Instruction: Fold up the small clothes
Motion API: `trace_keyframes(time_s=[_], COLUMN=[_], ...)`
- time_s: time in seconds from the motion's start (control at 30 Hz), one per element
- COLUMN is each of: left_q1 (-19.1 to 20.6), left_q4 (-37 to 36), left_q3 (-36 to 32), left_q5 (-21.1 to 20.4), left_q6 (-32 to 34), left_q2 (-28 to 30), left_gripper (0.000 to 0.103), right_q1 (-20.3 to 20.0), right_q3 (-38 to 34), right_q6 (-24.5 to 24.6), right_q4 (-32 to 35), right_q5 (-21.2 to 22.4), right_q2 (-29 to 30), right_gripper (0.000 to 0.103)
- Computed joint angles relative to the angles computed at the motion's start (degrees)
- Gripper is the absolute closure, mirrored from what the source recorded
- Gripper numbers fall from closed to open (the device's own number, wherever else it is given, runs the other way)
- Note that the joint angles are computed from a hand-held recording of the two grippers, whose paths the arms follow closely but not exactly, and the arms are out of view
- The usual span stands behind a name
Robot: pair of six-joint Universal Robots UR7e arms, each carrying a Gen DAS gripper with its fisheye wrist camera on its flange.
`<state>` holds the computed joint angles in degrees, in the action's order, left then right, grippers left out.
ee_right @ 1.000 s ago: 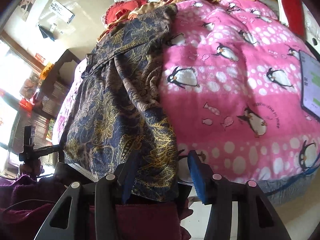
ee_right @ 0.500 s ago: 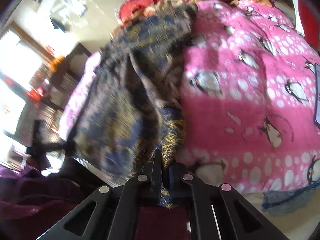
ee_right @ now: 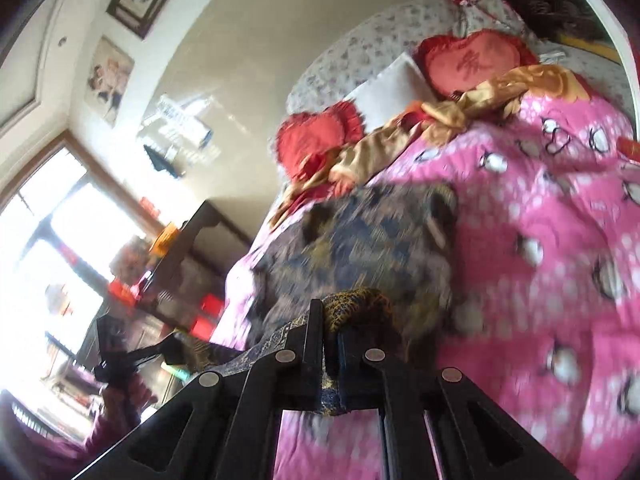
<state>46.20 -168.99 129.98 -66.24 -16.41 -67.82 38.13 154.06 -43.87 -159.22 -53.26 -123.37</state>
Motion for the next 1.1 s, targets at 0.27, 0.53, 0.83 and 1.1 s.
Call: trace_keyframes(time_s=[0.27,0.53,0.83,1.1], left_q1=[8.1,12.7,7.2,5.5], left_q4=[0.9,6.4,-0.4,12.1], left_q3=[-20.2,-27.7,-18.8,-21.8], left_q5=[2.6,-2.6,2.2,9.6], left_q6=[4.1,5.0,15.0,17.3], left_q2=[17.1,20.8,17.3,24.9], left_gripper=[0.100,0.064,0.030,0.031], right_q1=[16.9,22.2,21.1,28.2], right_q3=[-18.2,-24.6,-15.4,-18.2], right_q6=[20.8,19.3,9.0,1.8], right_q4=[-23.3,-25.4,-27.3,-33.2], right_q5=[-16.8,-26.6,-26.4,-42.9], right_q2=[30.7,37.8,30.8,44.6], right_gripper=[0.098,0.068,0.066,0.070])
